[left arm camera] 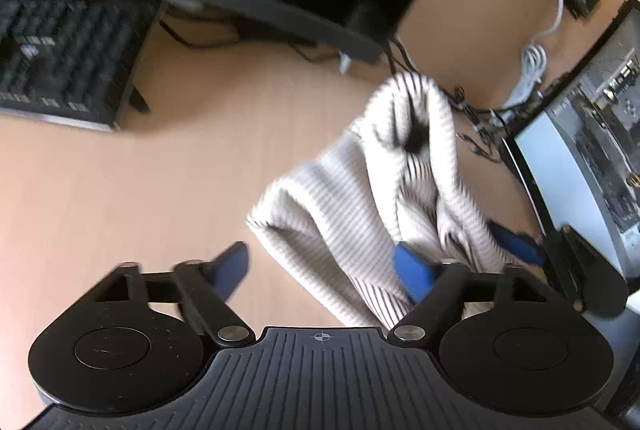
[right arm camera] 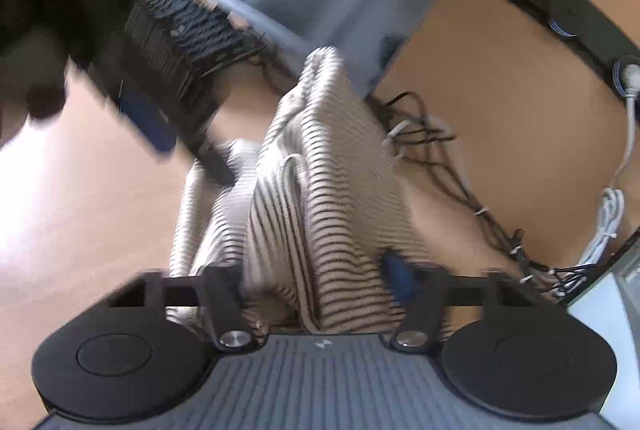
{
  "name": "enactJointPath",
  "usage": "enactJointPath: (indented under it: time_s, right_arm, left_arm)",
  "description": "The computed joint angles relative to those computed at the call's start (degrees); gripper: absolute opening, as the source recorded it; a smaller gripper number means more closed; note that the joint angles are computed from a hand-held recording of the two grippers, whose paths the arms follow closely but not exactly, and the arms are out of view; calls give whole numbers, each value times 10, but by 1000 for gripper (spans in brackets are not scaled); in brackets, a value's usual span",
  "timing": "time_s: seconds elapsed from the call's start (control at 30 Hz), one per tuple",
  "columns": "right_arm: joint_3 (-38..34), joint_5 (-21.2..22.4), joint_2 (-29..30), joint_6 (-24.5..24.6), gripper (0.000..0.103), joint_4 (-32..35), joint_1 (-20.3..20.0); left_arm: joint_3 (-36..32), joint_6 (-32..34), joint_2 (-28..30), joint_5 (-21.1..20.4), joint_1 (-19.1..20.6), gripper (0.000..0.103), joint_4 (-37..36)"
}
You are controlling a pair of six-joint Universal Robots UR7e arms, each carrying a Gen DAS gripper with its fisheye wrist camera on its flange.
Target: Fold clothes
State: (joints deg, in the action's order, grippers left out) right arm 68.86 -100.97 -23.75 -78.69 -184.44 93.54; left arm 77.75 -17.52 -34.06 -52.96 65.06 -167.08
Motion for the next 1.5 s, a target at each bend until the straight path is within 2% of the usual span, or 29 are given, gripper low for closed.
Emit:
enactJointPath:
  time_s: [0.07, 0.13, 0.2, 0.27, 0.33, 0.43, 0.53, 0.7, 0.8, 0.9, 0.97, 1.03, 1.07, 1.1, 1.17, 1.23, 1.3, 1.37, 1.43, 1.5]
  right_arm:
    - [-2, 11, -13, -15, 29, 6, 1]
    - [5, 29, -31, -40, 27, 11, 6]
    - [43, 69, -65, -79, 27, 22, 13]
    - [70, 86, -82, -126, 27, 40, 15]
    - [80, 72, -78, -153, 27, 49, 12]
    - [72, 48, -60, -151, 26, 40, 6]
    - [72, 28, -53, -163, 27, 50, 5]
    - [91, 1, -27, -260, 34, 18, 9]
    - [91, -4, -18, -267, 36, 12, 15]
    - [85, -12, -12, -269, 37, 15, 18]
    - [78, -16, -11, -254, 38, 26, 21]
    - [74, -21, -19, -218, 43, 59, 28]
    - [70, -15, -31, -190, 50, 104, 29]
    - [64, -8, -43, -161, 61, 152, 29]
    - [52, 14, -66, -101, 70, 221, 28]
    - [40, 36, -82, -49, 75, 257, 27]
    - [21, 55, -89, 6, 92, 271, 26]
    - [2, 59, -88, 61, 103, 270, 25]
    - [-14, 46, -76, 97, 103, 257, 21]
    - [-14, 18, -60, 107, 103, 234, 16]
  left_arm:
    - [-8, -11, 5, -25, 5, 52, 17]
    - [-16, -12, 13, -51, 9, 43, 26]
    - [-24, 0, 21, -68, 11, 43, 25]
    - [-31, 10, 27, -79, 12, 42, 26]
    - [-34, 11, 30, -87, 15, 42, 25]
    - [-28, 17, 28, -92, 18, 39, 15]
    - [-7, 4, 12, -98, 22, 40, 3]
    - [54, 17, -39, -39, 5, 44, -69]
    - [65, 58, -53, -58, -5, 54, -125]
    - [47, 99, -47, -88, -9, 60, -144]
    - [15, 113, -28, -98, -7, 60, -117]
    - [-19, 111, -5, -81, -5, 59, -76]
    - [-32, 101, 4, -72, -1, 58, -54]
    - [-41, 90, 9, -65, 3, 57, -33]
    - [-42, 80, 9, -68, 9, 56, -20]
    - [-40, 78, 8, -76, 13, 56, -16]
    - [-36, 85, 7, -81, 14, 56, -18]
    - [-37, 87, 8, -82, 16, 56, -17]
    - [-35, 90, 7, -82, 19, 57, -19]
    - [-38, 90, 10, -82, 20, 59, -20]
